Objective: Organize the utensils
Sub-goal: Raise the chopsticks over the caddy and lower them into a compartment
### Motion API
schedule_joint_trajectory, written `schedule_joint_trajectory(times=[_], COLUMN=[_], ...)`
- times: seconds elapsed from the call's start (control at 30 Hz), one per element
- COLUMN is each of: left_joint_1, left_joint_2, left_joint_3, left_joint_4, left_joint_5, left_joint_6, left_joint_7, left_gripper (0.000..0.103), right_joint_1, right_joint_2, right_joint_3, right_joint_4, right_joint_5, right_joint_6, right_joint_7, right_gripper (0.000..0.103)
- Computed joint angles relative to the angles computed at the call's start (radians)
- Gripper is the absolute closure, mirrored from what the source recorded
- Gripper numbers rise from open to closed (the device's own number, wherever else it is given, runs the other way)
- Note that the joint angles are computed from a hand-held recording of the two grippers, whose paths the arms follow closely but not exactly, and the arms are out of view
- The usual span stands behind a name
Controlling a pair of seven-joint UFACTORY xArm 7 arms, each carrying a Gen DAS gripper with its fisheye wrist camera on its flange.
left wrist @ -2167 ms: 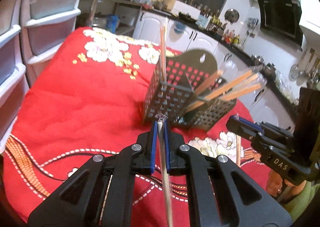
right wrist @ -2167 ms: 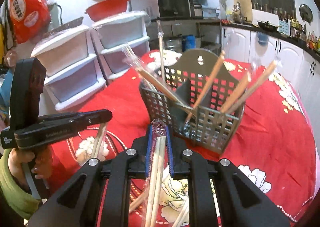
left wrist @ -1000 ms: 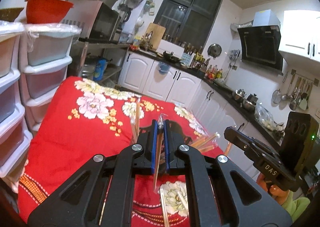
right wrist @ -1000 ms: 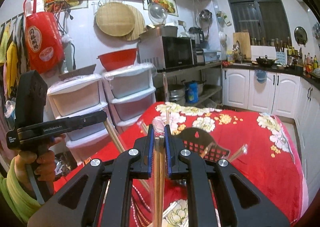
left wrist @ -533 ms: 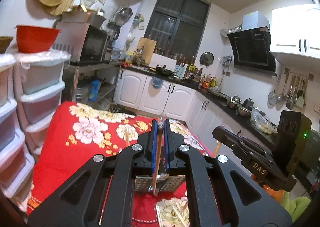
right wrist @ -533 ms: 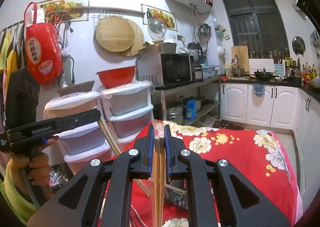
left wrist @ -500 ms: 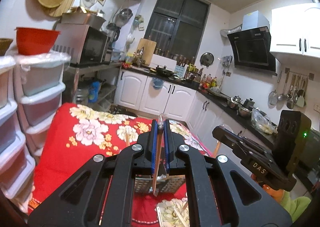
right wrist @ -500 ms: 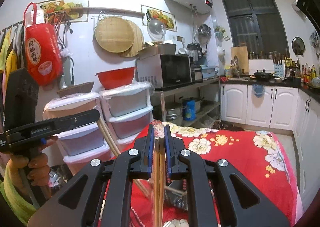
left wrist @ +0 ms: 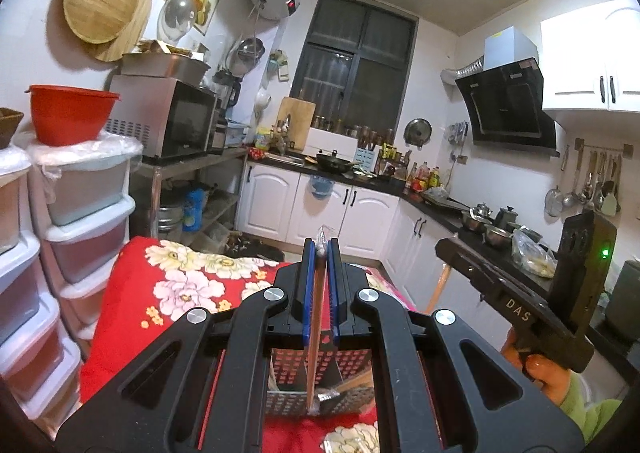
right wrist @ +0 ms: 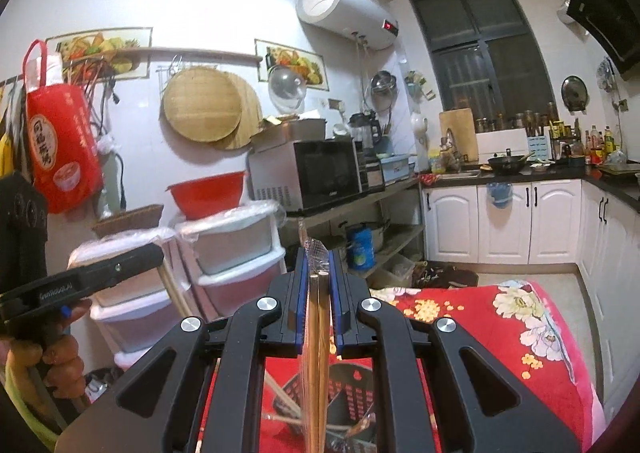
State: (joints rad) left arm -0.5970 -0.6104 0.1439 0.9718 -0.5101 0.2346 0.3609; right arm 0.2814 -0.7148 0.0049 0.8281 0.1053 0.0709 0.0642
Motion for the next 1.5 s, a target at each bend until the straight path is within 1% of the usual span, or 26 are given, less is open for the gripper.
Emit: schedule_joint_trajectory(times=[0.1, 0.23, 0.37, 0.47, 0.53, 0.63, 0.8, 0.93, 1.03, 1.4, 1.5], left_joint_1=[0.009, 0.001, 0.006, 0.009, 0.007, 0.007, 0.007, -0.002, 0.002, 0.061, 0.083], left_joint_2=[0.01, 0.035, 0.064, 0.087, 0.105, 0.131, 0.158, 0.181, 0.2, 0.259, 0.268], left_joint_3=[-0.006, 0.004, 0.004, 0.004, 0.007, 0.007, 0.005, 0.013, 0.01, -0.027, -0.041], left_joint_4=[0.009, 0.034, 0.057, 0.074, 0.09, 0.111, 0.115, 0.118, 0.125, 0.143, 0.137], left_joint_5=[0.009, 0.004, 0.001, 0.0, -0.004, -0.011, -0.031, -0.058, -0.075, -0.133, -0.145], left_joint_6=[-0.014, -0.021, -0.044, -0.066, -0.068, -0.069, -0.087, -0.083, -0.078, -0.03, -0.013], left_joint_7=[-0.003, -0.005, -0.009, -0.016, -0.023, -0.028, -0.022, -0.015, -0.008, 0.017, 0.026], left_gripper=[0.101, 0.101, 0.101, 0.101, 0.101, 0.101, 0.101, 0.101, 0.101, 0.101, 0.101], right_joint_1=[-0.012, -0.034, -0.071, -0.091, -0.087, -0.106, -0.18, -0.212, -0.216, -0.224, -0.238], right_joint_2=[0.012, 0.038, 0.06, 0.073, 0.079, 0.089, 0.104, 0.116, 0.127, 0.164, 0.174], right_joint_3=[0.0, 0.003, 0.017, 0.021, 0.01, 0.012, 0.051, 0.066, 0.061, 0.06, 0.07], right_joint_4=[0.008, 0.035, 0.054, 0.059, 0.057, 0.054, 0.048, 0.039, 0.033, 0.02, 0.016], right_joint_5=[0.001, -0.002, -0.012, -0.019, -0.021, -0.026, -0.044, -0.059, -0.064, -0.077, -0.081], right_joint_6=[-0.026, -0.046, -0.07, -0.089, -0.102, -0.112, -0.116, -0.122, -0.119, -0.102, -0.104], right_joint_7=[0.009, 0.026, 0.048, 0.063, 0.066, 0.078, 0.111, 0.13, 0.138, 0.159, 0.168], right_gripper=[0.093, 0.093, 0.093, 0.093, 0.093, 0.093, 0.093, 0.093, 0.093, 0.093, 0.093])
